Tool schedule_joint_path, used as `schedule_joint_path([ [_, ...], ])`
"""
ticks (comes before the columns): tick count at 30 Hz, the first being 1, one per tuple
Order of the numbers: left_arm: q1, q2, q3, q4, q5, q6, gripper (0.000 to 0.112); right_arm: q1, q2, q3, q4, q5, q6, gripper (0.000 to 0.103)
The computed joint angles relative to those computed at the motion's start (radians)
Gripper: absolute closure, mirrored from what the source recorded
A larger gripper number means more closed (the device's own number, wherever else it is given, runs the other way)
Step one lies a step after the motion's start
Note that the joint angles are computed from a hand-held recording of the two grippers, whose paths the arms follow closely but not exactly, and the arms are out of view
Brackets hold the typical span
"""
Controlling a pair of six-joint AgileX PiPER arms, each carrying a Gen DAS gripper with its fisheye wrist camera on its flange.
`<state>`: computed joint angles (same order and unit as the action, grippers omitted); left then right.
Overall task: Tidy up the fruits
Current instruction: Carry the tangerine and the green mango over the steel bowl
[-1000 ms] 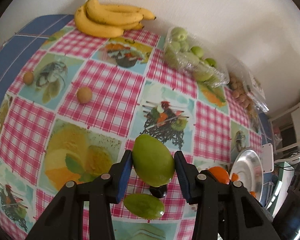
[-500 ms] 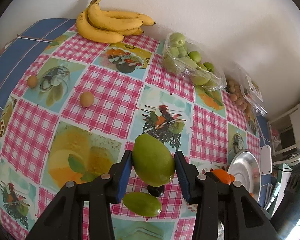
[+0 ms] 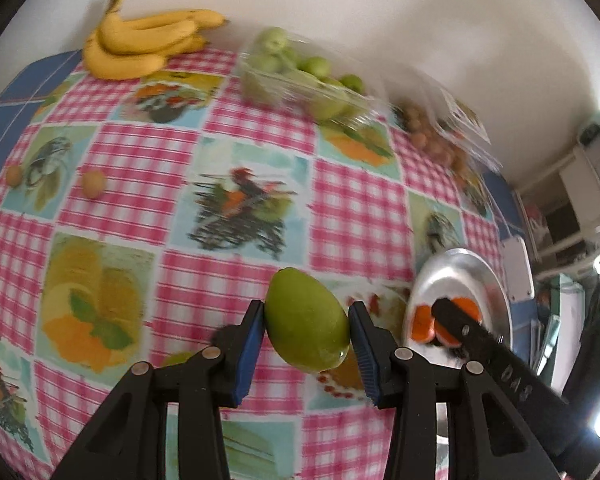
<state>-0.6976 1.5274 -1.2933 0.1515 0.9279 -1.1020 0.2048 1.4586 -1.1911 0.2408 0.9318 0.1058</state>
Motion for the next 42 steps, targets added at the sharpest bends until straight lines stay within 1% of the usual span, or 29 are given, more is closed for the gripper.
schedule_joint_path([
  [11,-0.134,0.145,-0.180,-0.002,0.043,0.041,0.067,-0.284,-0.003,0.022,0.085,0.035,-0.114,0.063],
  [17,-0.181,0.215,-0.267,-0.015,0.050,0.079,0.067,-0.375,0.010,0.005,0.081,0.040,-0.155,0.063],
  [23,-0.219,0.286,-0.334,0.006,0.063,0.092,0.067,-0.413,0.028,0.017,0.111,0.030,-0.192,0.063],
  [29,-0.238,0.338,-0.364,-0.008,0.061,0.117,0.067,-0.404,0.041,0.043,0.136,-0.003,-0.213,0.062],
  [42,-0.251,0.371,-0.386,0.006,0.062,0.132,0.067,-0.382,0.069,0.064,0.116,-0.035,-0.204,0.062],
])
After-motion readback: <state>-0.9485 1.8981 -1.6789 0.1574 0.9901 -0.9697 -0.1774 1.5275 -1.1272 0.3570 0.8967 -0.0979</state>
